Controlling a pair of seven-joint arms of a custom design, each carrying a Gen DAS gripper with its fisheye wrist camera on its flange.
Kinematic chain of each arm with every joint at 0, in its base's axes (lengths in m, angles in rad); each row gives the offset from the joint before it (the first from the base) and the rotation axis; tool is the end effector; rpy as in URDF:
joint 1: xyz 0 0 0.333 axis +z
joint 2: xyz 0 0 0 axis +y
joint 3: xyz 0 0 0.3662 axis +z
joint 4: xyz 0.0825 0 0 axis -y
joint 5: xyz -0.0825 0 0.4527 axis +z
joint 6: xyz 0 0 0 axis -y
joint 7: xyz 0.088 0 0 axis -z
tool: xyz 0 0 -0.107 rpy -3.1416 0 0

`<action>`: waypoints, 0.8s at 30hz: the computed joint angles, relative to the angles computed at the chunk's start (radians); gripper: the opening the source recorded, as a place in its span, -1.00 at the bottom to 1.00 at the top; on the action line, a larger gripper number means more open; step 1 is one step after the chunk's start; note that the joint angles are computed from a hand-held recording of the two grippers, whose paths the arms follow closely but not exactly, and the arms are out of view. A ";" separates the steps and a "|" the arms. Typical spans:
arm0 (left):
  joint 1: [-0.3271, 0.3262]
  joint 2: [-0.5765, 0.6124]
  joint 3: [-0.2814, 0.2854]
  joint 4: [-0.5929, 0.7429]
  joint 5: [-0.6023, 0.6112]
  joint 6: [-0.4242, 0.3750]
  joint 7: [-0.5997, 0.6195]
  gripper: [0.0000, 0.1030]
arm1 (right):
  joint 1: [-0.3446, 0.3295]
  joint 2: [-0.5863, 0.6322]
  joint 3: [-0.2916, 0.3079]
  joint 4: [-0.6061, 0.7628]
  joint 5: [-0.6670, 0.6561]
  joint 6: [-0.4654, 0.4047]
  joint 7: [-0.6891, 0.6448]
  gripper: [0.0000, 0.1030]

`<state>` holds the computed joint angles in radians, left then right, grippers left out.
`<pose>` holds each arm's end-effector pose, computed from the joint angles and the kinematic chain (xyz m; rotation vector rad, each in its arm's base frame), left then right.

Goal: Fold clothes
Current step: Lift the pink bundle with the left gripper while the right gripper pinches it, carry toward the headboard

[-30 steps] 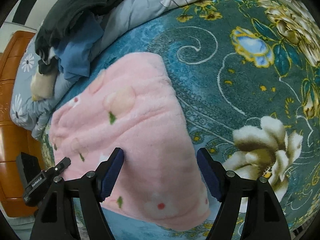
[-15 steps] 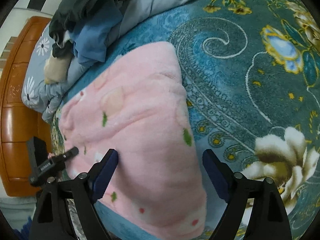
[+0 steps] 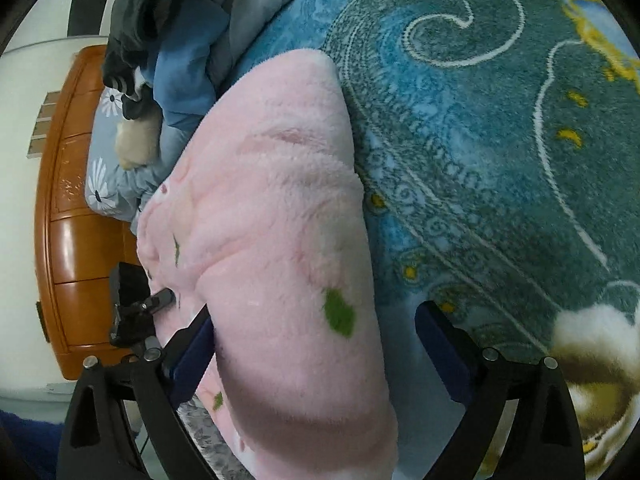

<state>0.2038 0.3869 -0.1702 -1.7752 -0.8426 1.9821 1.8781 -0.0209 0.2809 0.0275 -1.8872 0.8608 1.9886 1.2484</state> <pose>0.7168 -0.0124 0.3602 1.8635 -1.5830 0.7172 0.6809 0.0505 0.3729 -1.6798 1.8809 0.7692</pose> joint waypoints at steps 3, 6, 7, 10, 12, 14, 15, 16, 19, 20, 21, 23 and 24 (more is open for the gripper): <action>-0.022 -0.012 0.001 -0.002 0.050 0.018 -0.002 0.84 | 0.003 0.001 0.004 0.001 0.014 0.005 0.023 0.82; -0.034 -0.019 0.003 -0.008 0.060 0.036 -0.049 0.50 | 0.012 0.004 0.006 0.010 0.015 0.005 0.071 0.32; -0.039 -0.023 0.004 -0.012 0.067 0.044 -0.064 0.49 | 0.020 0.004 0.005 0.015 -0.004 0.011 0.096 0.30; -0.051 -0.038 0.006 -0.018 0.099 0.060 -0.091 0.23 | 0.038 -0.011 0.004 0.020 -0.055 0.031 0.154 0.06; -0.059 -0.053 0.007 -0.022 0.119 0.066 -0.106 0.04 | 0.048 -0.025 0.003 0.019 -0.082 0.045 0.187 -0.10; -0.069 -0.069 0.010 -0.028 0.144 0.075 -0.124 -0.06 | 0.055 -0.040 0.002 0.015 -0.100 0.053 0.211 -0.21; -0.074 -0.077 0.012 -0.031 0.157 0.079 -0.135 -0.11 | 0.059 -0.051 0.002 0.011 -0.107 0.058 0.226 -0.25; -0.077 -0.086 0.013 -0.033 0.165 0.081 -0.140 -0.14 | 0.064 -0.063 0.002 0.007 -0.115 0.065 0.244 -0.27; -0.077 -0.122 0.014 -0.041 0.165 0.074 -0.131 -0.19 | 0.078 -0.109 0.000 -0.005 -0.135 0.074 0.281 -0.33; -0.076 -0.135 0.015 -0.044 0.159 0.067 -0.124 -0.19 | 0.082 -0.123 -0.001 -0.007 -0.143 0.074 0.290 -0.33; -0.074 -0.151 0.018 -0.047 0.157 0.058 -0.116 -0.19 | 0.087 -0.138 -0.002 -0.012 -0.149 0.073 0.298 -0.33; -0.067 -0.189 0.028 -0.062 0.138 0.039 -0.096 -0.19 | 0.098 -0.175 -0.005 -0.022 -0.161 0.073 0.317 -0.33; -0.064 -0.208 0.034 -0.069 0.127 0.029 -0.085 -0.19 | 0.104 -0.194 -0.006 -0.027 -0.167 0.072 0.327 -0.33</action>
